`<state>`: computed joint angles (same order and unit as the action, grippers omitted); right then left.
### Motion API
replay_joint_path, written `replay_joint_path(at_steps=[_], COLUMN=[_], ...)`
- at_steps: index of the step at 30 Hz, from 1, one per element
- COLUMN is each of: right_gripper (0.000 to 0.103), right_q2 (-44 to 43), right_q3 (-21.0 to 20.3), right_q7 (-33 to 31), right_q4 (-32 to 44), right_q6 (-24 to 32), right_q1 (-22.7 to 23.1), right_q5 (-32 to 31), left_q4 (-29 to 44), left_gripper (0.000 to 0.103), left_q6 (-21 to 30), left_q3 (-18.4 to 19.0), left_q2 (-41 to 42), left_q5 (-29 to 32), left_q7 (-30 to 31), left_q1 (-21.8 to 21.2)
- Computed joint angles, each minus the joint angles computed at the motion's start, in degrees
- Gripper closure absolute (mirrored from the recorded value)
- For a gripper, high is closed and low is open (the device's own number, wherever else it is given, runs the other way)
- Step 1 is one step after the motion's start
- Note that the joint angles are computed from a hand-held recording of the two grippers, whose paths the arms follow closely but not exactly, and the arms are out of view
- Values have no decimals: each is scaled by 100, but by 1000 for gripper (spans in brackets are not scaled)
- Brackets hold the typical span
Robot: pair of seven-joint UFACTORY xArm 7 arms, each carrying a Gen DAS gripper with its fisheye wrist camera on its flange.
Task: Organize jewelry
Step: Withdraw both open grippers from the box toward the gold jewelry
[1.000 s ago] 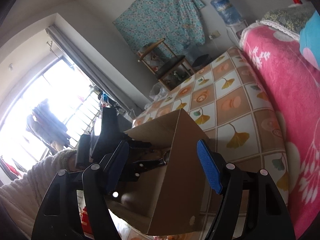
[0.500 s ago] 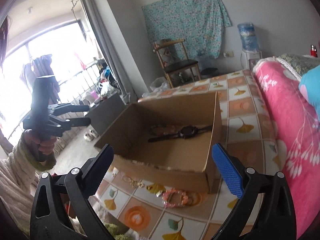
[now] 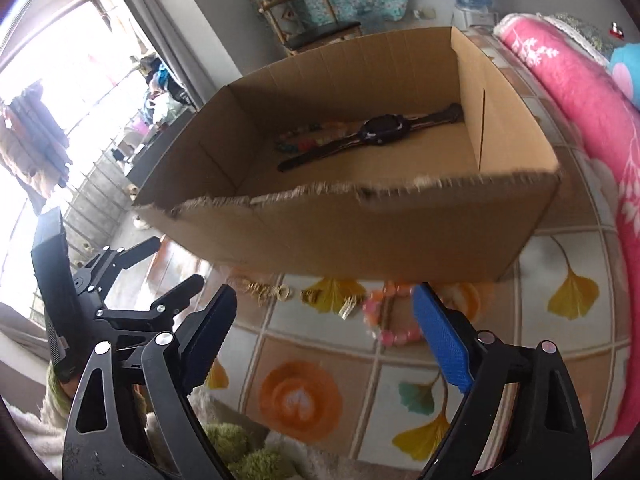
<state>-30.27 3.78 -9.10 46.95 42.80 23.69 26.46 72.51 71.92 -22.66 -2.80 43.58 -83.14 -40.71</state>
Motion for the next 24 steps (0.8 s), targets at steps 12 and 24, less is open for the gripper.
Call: replay_joint_path(at_steps=[12,24], right_gripper=[43,22], right_q2=[53,-1764], right_q3=[107,255], right_q7=[424,691], right_q4=[71,-1378], right_q6=[139,1140], right_q1=[-199,-664], right_q5=[-134,-1631], left_q4=[-254,0], left_gripper=[14,11], left_q6=[-584,-558], left_q3=[101,-218], left_q2=[-155,347], left_q5=[247,-466], left_q7=[-213,-42], left_q1=[305,-246])
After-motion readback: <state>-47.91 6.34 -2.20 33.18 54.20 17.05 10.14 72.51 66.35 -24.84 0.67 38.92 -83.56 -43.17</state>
